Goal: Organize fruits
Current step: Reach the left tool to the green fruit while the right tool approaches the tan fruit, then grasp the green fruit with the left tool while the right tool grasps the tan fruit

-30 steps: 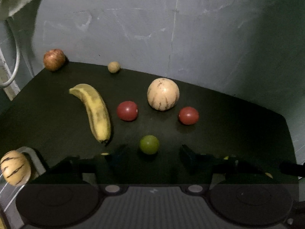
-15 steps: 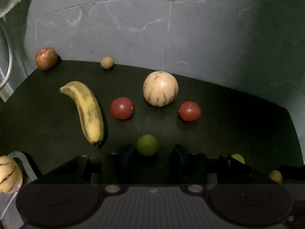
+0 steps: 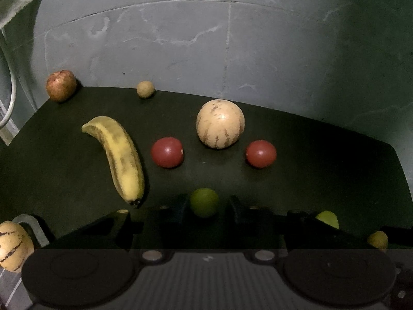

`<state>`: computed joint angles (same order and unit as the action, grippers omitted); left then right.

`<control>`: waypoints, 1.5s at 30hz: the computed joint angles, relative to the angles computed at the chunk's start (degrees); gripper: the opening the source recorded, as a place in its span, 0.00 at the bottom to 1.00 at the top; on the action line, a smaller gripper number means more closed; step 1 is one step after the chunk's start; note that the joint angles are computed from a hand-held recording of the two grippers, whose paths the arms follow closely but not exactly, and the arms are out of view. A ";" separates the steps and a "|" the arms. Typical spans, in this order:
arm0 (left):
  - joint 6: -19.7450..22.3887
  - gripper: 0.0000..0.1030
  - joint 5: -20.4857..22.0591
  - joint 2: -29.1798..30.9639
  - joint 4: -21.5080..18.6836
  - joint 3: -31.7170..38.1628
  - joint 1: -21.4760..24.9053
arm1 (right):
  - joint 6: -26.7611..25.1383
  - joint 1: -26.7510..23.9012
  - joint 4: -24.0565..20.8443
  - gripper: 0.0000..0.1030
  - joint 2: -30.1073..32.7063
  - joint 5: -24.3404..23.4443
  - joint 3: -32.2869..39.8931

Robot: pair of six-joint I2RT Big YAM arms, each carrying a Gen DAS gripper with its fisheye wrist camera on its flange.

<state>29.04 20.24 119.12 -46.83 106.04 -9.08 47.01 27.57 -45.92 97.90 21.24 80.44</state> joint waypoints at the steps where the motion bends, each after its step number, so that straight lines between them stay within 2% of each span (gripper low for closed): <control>1: 0.04 0.31 0.00 0.05 -0.07 0.09 0.02 | 0.02 0.03 -0.10 0.46 0.08 0.02 0.10; 4: 0.34 0.26 -0.11 0.03 0.02 0.05 0.10 | -0.17 0.08 -0.30 0.42 0.23 0.18 0.30; 7: 1.04 0.25 -0.22 -0.09 0.32 -0.21 0.10 | -0.64 0.17 -0.43 0.33 0.34 0.48 0.40; 8: 1.54 0.25 -0.38 -0.27 0.74 -0.57 0.06 | -0.84 0.17 -0.40 0.27 0.37 0.52 0.40; 12: 2.21 0.23 -0.54 -0.81 1.87 -1.60 0.07 | -1.03 0.00 0.22 0.27 0.22 0.15 0.16; 20: 1.80 0.23 0.65 -2.92 1.01 -3.57 0.91 | -1.45 0.21 1.04 0.27 -0.62 0.45 0.45; 29: -2.82 0.23 2.99 -8.81 1.10 -7.89 3.86 | -5.16 0.40 2.25 0.27 -1.38 0.63 3.87; 35: -6.24 0.23 3.83 -12.84 2.81 -10.47 6.22 | -8.87 0.93 3.04 0.27 -2.23 0.91 5.85; 45: -10.43 0.23 0.85 -18.72 5.77 -15.37 10.83 | -15.94 2.75 5.13 0.27 -2.86 0.07 9.79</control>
